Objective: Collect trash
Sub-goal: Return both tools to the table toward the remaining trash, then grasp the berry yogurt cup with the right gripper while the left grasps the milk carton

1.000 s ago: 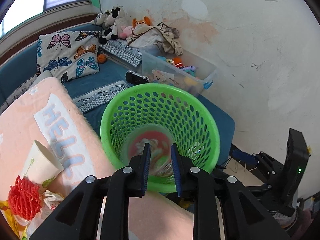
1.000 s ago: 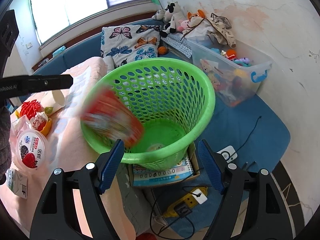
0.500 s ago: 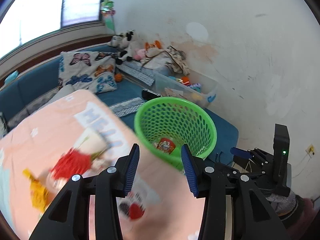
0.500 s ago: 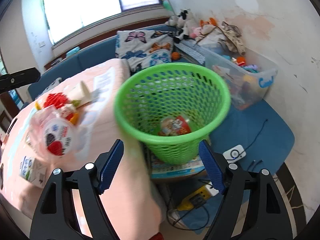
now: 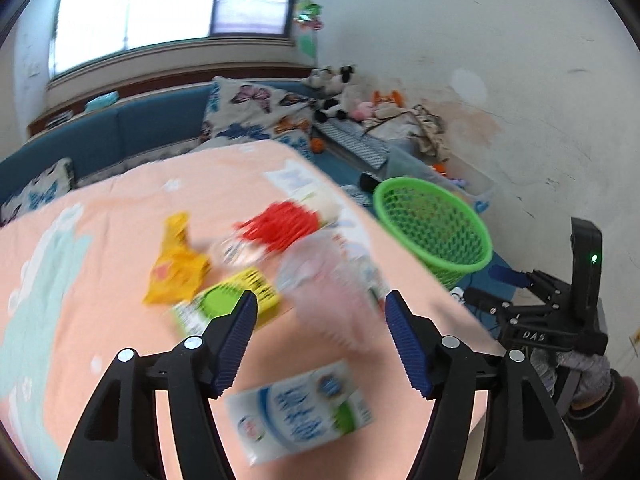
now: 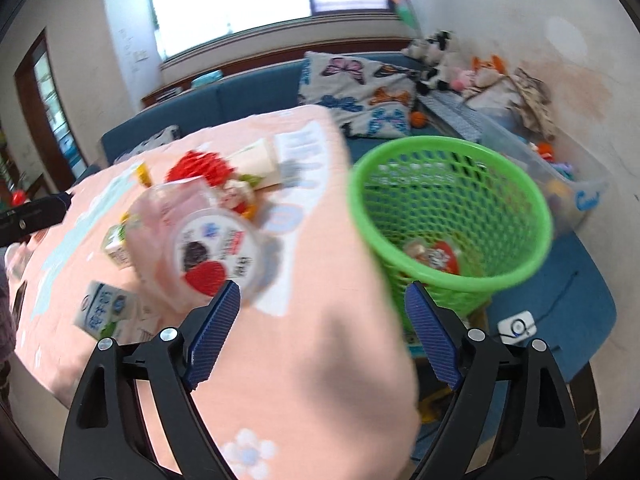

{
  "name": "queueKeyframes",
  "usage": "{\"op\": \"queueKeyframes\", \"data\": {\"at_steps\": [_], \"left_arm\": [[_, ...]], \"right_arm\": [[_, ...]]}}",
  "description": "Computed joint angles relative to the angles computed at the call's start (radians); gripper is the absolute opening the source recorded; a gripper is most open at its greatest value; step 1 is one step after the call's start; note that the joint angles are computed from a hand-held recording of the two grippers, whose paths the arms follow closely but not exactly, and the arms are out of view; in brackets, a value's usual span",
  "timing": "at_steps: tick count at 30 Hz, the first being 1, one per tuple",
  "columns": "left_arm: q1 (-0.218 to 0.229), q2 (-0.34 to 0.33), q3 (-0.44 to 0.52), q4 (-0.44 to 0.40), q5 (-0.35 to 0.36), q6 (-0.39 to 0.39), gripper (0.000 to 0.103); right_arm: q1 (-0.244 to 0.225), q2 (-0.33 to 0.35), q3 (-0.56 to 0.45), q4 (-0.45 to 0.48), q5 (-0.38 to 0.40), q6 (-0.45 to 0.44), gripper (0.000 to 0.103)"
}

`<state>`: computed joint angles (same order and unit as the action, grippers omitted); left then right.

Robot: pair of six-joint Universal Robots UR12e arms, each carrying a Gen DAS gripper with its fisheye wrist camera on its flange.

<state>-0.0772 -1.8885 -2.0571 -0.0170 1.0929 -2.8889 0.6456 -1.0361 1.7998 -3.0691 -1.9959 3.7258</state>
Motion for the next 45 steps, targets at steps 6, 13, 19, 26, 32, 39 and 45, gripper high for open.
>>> {"op": "queueKeyframes", "data": {"at_steps": [6, 13, 19, 26, 32, 39, 45], "left_arm": [[0.042, 0.002, -0.049, 0.035, -0.003, -0.038, 0.066], [0.063, 0.002, -0.077, 0.018, -0.033, 0.028, 0.070], [0.069, -0.002, -0.081, -0.026, -0.068, 0.123, 0.076], [0.072, 0.000, -0.069, -0.127, -0.116, 0.279, 0.079], [0.061, 0.006, -0.061, -0.187, -0.120, 0.455, 0.086], [0.048, -0.003, -0.034, -0.274, -0.104, 0.575, 0.087], [0.035, -0.008, -0.008, -0.344, -0.087, 0.664, 0.087]], "right_arm": [[0.011, 0.040, -0.066, 0.025, 0.045, -0.070, 0.086], [-0.007, 0.083, -0.120, 0.034, 0.158, -0.109, 0.089], [-0.031, 0.106, -0.146, 0.040, 0.231, -0.149, 0.095], [-0.065, 0.121, -0.155, 0.035, 0.344, -0.180, 0.097], [-0.088, 0.132, -0.156, 0.020, 0.435, -0.180, 0.097], [-0.087, 0.143, -0.176, 0.044, 0.442, -0.205, 0.098], [-0.083, 0.147, -0.184, 0.050, 0.424, -0.204, 0.094]]}}
